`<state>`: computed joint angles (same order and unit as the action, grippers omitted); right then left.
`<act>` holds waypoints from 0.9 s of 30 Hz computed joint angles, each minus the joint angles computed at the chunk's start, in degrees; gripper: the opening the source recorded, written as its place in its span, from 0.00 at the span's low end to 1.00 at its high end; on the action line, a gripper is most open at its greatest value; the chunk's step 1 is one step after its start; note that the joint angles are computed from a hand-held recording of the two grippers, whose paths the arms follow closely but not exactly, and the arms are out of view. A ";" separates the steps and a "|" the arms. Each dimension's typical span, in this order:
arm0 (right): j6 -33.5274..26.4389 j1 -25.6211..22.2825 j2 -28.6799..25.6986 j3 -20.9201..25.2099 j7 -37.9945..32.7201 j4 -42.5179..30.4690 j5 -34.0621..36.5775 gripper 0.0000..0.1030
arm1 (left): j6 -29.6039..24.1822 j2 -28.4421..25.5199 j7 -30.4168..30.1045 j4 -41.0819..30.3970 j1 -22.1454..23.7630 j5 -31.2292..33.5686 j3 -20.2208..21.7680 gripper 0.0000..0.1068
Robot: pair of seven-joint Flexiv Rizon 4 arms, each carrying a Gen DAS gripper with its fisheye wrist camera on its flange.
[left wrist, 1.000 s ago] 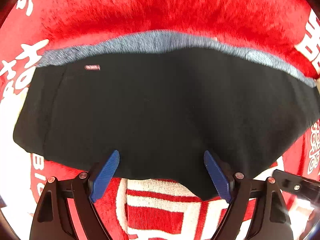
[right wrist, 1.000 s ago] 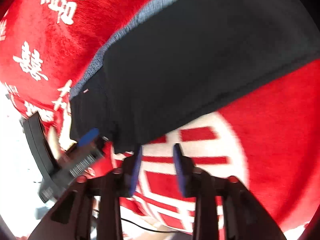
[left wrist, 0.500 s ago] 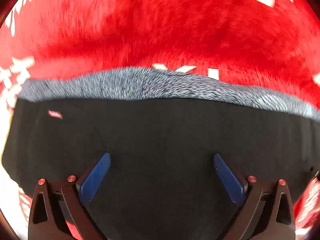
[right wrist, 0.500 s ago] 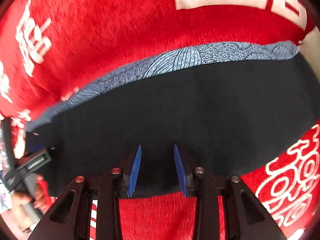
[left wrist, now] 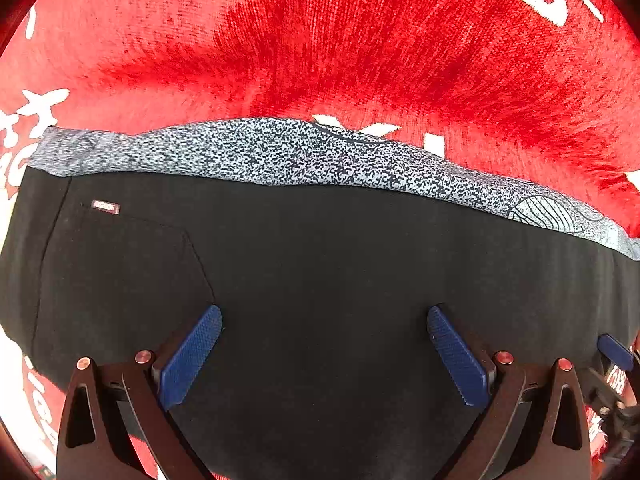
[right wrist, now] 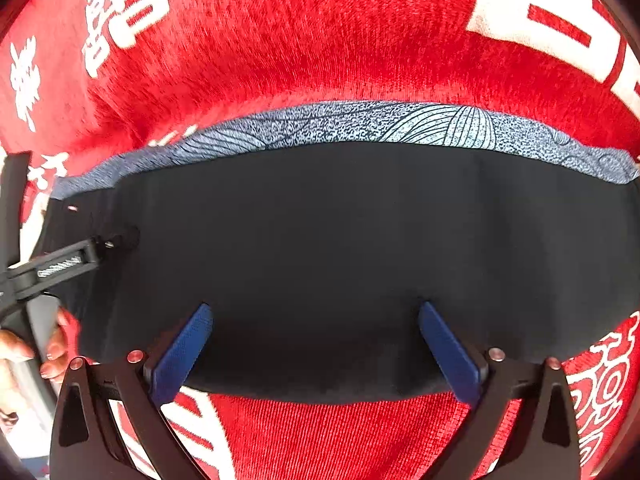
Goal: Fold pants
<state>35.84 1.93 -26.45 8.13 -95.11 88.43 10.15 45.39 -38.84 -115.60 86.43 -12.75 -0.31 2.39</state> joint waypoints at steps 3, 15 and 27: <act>-2.92 -3.12 0.67 0.85 0.00 -2.01 5.92 1.00 | -5.43 -0.13 -0.46 -3.89 -1.63 2.04 0.74 0.96; -0.11 -9.01 1.24 -7.06 14.55 -2.97 6.17 0.24 | -8.73 -3.94 0.99 -15.71 -8.52 5.10 -1.96 0.96; -3.60 -19.09 -1.71 -1.06 8.52 -8.06 14.00 0.37 | -11.21 -8.37 0.57 -19.27 -10.80 5.14 -1.20 0.96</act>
